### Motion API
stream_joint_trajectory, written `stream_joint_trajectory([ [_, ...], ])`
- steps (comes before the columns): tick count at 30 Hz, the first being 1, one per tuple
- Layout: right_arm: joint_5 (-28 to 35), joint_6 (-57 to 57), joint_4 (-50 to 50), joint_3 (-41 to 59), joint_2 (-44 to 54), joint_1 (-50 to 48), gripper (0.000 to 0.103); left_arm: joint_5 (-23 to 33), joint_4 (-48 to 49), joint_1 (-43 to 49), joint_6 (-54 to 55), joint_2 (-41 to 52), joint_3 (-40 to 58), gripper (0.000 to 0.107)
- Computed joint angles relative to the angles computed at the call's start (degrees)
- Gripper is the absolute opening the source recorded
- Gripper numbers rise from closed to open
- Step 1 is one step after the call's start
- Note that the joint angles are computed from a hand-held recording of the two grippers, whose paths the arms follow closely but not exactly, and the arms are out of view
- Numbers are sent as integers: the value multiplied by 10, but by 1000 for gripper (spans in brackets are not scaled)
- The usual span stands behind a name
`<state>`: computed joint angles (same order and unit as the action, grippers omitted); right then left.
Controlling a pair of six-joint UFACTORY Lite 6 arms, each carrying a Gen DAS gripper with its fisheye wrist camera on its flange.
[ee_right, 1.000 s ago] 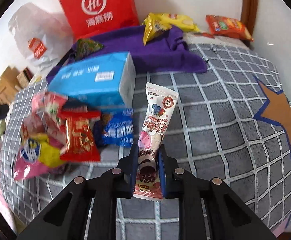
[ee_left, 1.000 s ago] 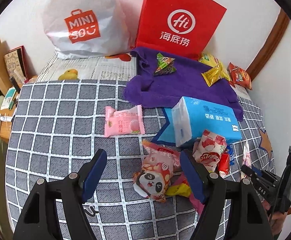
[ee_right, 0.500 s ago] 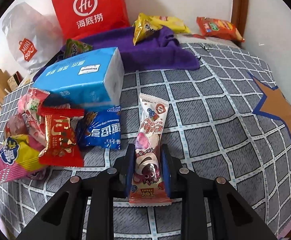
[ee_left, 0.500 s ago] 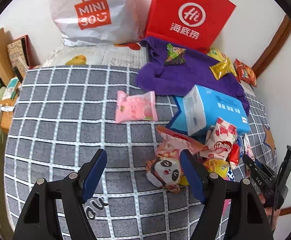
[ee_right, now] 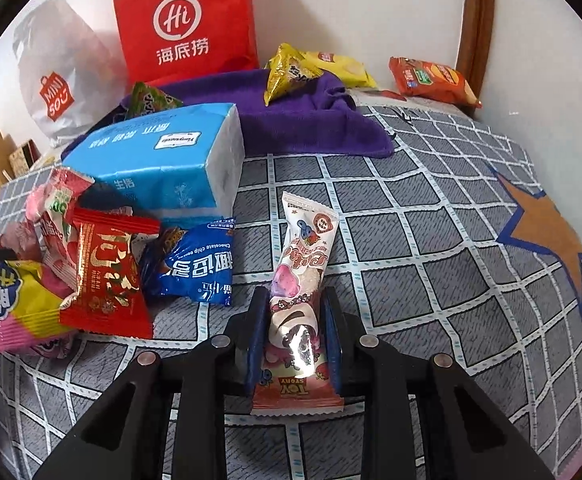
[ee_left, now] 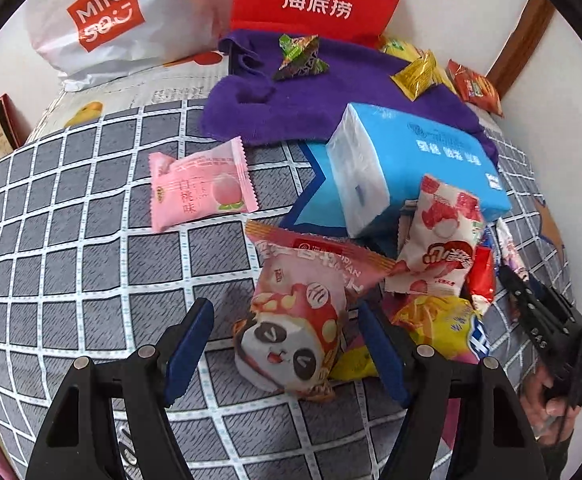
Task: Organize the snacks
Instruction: 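Grasp the pink-white snack bar with the right tool while the left tool grasps the panda-print packet, then carry both snacks over the purple towel and open the right tool to drop the bar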
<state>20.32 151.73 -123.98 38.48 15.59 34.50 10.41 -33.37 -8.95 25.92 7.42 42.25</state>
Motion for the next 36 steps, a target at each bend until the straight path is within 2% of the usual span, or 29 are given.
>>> stream_joint_trajectory([
  [4, -5, 49, -47, -7, -4, -7, 27, 21, 5, 0, -6, 31, 26, 54],
  [7, -8, 56, -61, -5, -3, -6, 35, 15, 67, -12, -59, 20, 22, 45],
  [10, -5, 15, -20, 4, 3, 5, 35, 25, 53, -7, -39, 2, 17, 41],
  [11, -2, 6, -10, 4, 3, 6, 31, 30, 51, -3, -36, -5, 15, 41],
  [12, 2, -14, 16, 5, 3, 9, 24, 32, 51, 0, -36, -12, 12, 40],
  [19, -37, 17, -1, -30, -59, -8, 23, 60, 63, 21, -47, -93, -15, 40],
  [29, -42, -396, 395, -39, -212, 36, 23, 114, 18, 17, -30, -171, -15, 40],
  [36, -13, -589, 570, 14, -246, 70, 23, 133, 12, -1, -41, -173, 21, 40],
])
